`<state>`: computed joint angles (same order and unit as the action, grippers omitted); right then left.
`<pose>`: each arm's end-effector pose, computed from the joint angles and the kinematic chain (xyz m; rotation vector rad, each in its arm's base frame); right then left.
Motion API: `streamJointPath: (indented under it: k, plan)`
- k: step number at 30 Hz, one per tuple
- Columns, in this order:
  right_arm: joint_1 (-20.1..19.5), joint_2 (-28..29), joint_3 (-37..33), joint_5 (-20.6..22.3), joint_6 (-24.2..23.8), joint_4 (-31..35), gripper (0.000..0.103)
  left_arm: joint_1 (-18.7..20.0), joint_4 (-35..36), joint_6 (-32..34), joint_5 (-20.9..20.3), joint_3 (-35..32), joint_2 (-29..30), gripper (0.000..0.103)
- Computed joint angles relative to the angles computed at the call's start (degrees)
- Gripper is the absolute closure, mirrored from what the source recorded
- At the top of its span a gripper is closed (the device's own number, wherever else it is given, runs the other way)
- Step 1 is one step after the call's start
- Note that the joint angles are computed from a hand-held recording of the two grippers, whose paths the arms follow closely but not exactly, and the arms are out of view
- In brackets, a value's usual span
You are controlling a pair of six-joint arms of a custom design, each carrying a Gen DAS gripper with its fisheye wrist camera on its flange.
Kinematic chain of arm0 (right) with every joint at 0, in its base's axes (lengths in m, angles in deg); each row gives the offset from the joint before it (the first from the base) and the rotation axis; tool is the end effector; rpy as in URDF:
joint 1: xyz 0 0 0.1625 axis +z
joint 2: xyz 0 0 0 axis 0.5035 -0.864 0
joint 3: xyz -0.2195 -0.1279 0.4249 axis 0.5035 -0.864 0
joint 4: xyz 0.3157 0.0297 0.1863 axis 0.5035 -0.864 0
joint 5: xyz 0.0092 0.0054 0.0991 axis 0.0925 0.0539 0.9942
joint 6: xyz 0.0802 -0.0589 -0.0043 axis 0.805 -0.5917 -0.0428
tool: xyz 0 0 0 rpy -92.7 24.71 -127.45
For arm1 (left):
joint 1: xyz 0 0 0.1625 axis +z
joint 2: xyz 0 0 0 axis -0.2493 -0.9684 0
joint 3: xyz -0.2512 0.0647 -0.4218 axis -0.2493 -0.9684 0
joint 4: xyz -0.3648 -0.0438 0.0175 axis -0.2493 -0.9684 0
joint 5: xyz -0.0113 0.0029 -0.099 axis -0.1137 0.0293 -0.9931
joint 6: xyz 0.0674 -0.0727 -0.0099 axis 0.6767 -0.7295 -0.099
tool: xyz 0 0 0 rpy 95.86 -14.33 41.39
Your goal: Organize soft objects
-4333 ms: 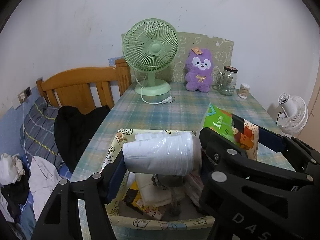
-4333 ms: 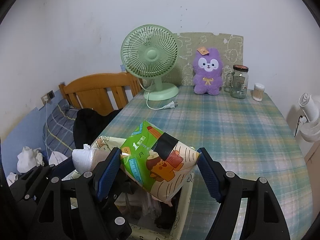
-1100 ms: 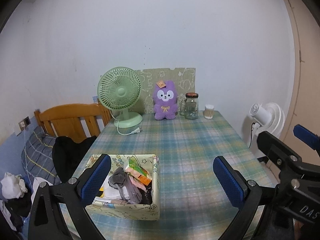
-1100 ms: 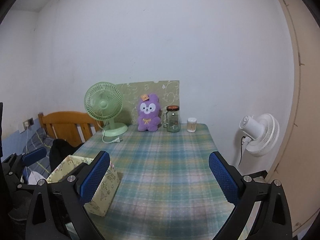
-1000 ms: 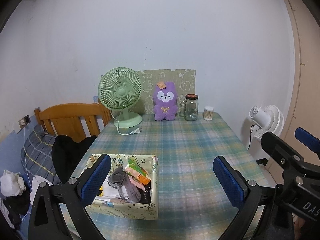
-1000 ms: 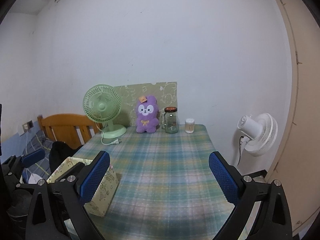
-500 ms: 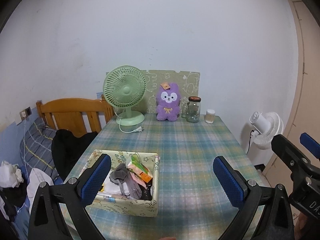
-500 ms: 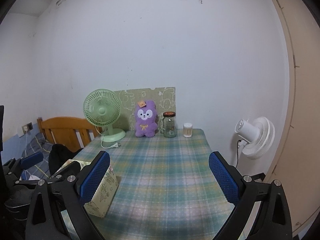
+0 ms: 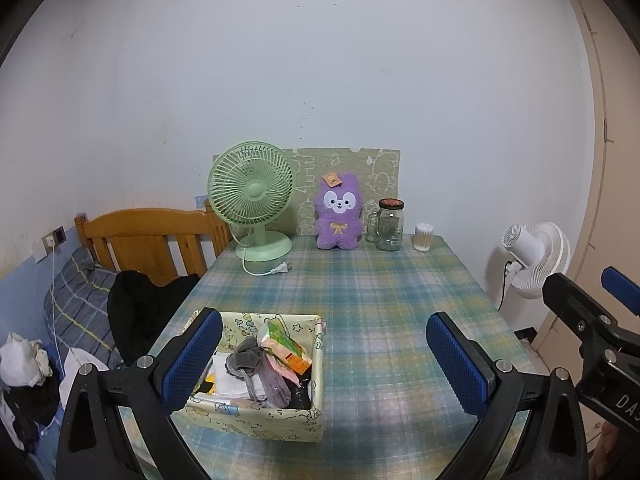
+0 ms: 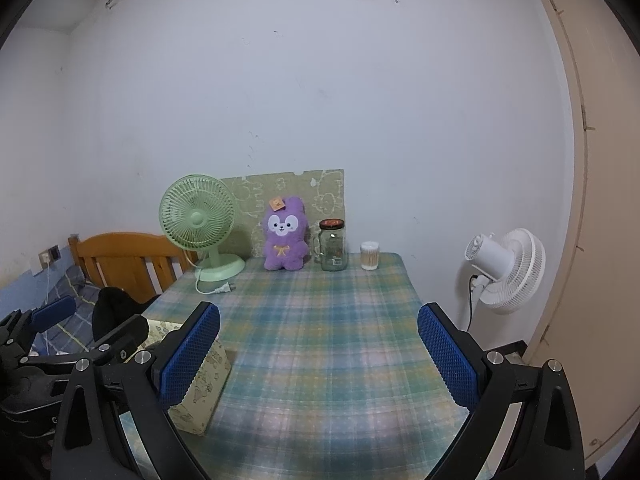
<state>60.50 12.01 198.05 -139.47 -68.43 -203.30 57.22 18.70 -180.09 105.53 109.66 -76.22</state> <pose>0.0972 -0.5821 0.3186 0.2088 -1.8106 1.5351 -0.4130 -0.6546 0.0171 0.9646 2.2030 -1.1727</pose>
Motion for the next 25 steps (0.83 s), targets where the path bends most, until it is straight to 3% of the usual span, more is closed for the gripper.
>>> streamJointPath:
  k: [8, 25]
  plan:
    - [0.00, 0.25, -0.86, -1.59, -0.19, -0.34, 0.002, 0.05, 0.82, 0.40, 1.45, -1.09, 0.41, 0.000]
    - [-0.84, -0.55, -1.69, -0.89, 1.60, 2.63, 0.002, 0.09, 1.14, 1.18, 1.90, -2.75, 1.14, 0.000]
